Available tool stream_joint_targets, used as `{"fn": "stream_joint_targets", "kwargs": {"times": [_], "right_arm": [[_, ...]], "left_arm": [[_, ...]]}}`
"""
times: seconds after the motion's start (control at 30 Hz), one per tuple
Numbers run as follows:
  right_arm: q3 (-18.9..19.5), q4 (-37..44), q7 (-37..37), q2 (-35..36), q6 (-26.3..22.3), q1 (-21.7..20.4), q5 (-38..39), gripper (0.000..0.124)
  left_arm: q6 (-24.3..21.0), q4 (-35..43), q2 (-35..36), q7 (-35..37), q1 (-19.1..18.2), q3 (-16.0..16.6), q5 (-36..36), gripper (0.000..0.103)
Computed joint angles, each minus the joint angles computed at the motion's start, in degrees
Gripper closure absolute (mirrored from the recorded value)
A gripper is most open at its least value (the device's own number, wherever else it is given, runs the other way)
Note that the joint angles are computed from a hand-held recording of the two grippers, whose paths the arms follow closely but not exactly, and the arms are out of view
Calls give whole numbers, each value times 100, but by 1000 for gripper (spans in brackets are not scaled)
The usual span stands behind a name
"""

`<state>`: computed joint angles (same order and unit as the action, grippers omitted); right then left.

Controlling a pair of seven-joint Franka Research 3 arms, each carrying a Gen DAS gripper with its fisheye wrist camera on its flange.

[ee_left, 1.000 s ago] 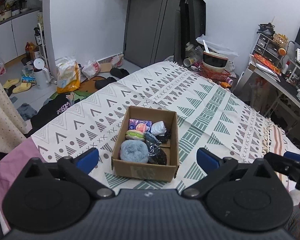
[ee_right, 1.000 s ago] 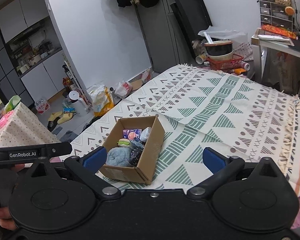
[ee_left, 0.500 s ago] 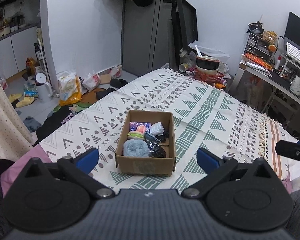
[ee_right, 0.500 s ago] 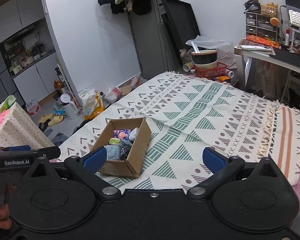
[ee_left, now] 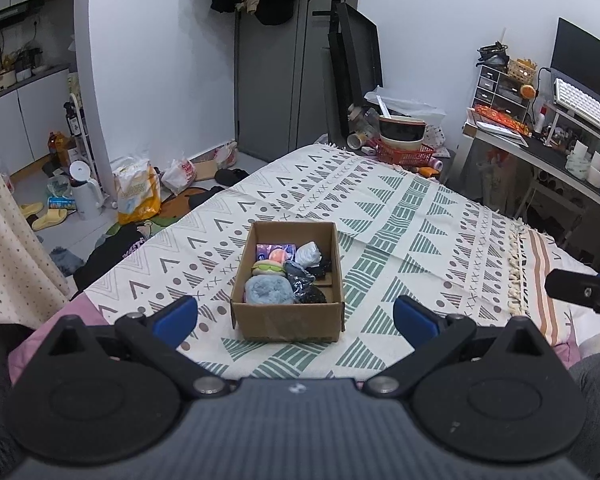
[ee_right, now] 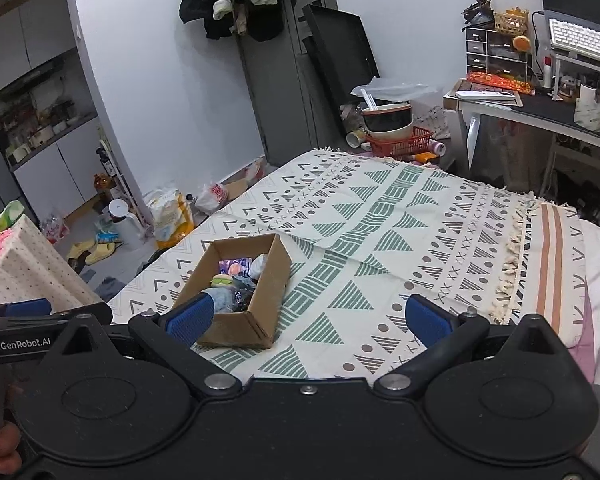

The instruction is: Organize soft objects

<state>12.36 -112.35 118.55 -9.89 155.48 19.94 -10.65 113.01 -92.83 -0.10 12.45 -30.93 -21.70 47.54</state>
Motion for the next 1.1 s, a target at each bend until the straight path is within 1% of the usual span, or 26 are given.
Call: {"fn": "stream_joint_targets", "kwargs": {"times": [0.07, 0.37, 0.73, 1.1], "right_arm": [[42, -44, 148, -44, 0, -55, -162, 21], [175, -247, 614, -250, -76, -242, -681, 21], [215, -368, 730, -327, -11, -330, -779, 21], [190, -388, 620, -335, -22, -307, -672, 21]], "left_arm": [[-11, -8, 0, -11, -14, -11, 37, 0], [201, -123, -67, -32, -3, -40, 18, 0], [164, -9, 84, 1, -85, -32, 17, 0], [129, 88, 150, 14, -166, 3, 94, 0]]}}
